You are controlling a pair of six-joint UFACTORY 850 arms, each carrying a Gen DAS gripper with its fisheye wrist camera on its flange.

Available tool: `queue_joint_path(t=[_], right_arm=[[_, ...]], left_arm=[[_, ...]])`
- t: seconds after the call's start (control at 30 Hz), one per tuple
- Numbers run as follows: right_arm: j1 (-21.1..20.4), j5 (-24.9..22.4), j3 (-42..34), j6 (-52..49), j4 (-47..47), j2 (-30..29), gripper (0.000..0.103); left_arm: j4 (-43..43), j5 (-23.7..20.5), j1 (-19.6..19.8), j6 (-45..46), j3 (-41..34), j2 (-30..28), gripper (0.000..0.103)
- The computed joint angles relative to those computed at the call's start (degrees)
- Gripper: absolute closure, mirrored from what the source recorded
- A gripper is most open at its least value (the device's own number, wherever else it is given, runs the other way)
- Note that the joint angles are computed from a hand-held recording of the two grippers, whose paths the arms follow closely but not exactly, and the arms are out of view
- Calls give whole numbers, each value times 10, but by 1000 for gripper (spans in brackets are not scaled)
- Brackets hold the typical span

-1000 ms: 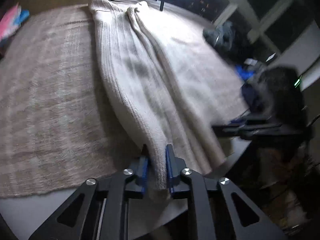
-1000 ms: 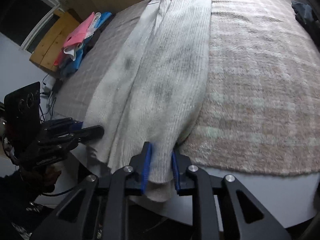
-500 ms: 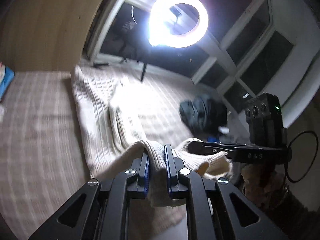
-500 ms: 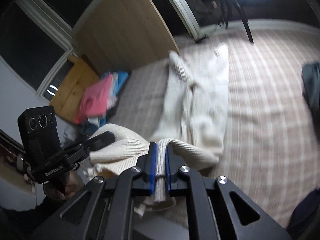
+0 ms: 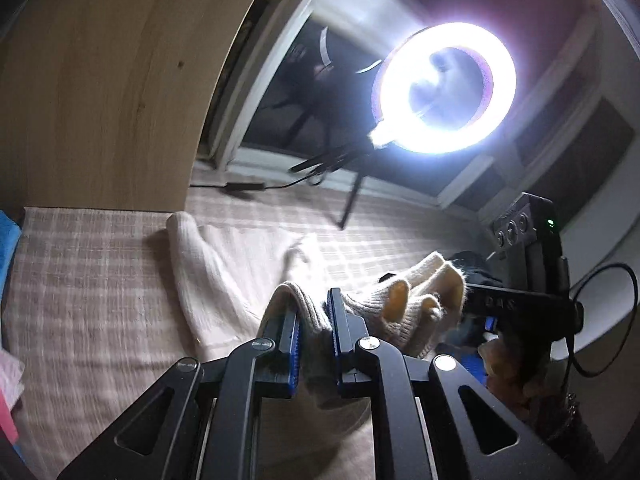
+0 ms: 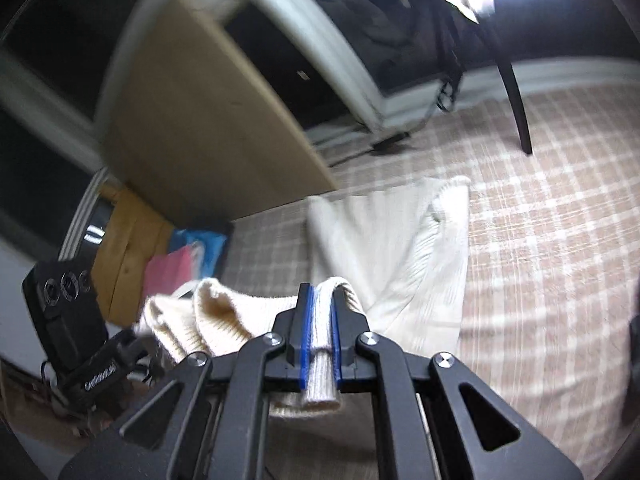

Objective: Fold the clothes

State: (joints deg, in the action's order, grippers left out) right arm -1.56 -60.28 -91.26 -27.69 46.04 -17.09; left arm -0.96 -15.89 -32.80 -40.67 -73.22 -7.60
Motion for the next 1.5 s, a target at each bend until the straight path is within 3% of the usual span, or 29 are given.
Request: queue_joint_path(t=[0.3,0.47,0.53,0.57,0.6,0.67,0.83,0.9,1.13,1.33,1.4,1.5], right_arm=[[7,-65,-155,102,-58,-181,95],[2,-98,-216,123,-62,-231,88],[-8,-96,-219,118,-40,-233,70],[-17,-86,-208,107,-18,-225,59],[-30,-76,-189,85,23,-212,58],[-49,-69,-158,37,87,-194,58],[-40,-42,-138,-61,54,-176,58],[-29,-47,-139,-84,44,-182,58],[9,-36,-146,-88,-45,-196,58],[36,-15,-136,-105,-97,-188,59],[52,9,-120,-107,-138,-174,72],[60,28,-99,-127,-137,-153,91]], left_arm=[[-190,-79,68,172,-84,-136,92],[-298,-115,97,265,-117,-179,88],[-364,-104,109,315,-106,-171,82],[-398,-93,115,343,-97,-163,72],[-432,-84,120,373,-88,-156,60],[-461,-61,126,411,-71,-136,57],[-328,5,112,344,-15,-81,52],[-316,-13,107,347,-14,-88,52],[-125,-71,77,199,-68,-147,52],[-153,-75,68,233,-81,-165,64],[-151,-71,66,232,-80,-161,81],[-94,-70,59,189,-79,-150,88]])
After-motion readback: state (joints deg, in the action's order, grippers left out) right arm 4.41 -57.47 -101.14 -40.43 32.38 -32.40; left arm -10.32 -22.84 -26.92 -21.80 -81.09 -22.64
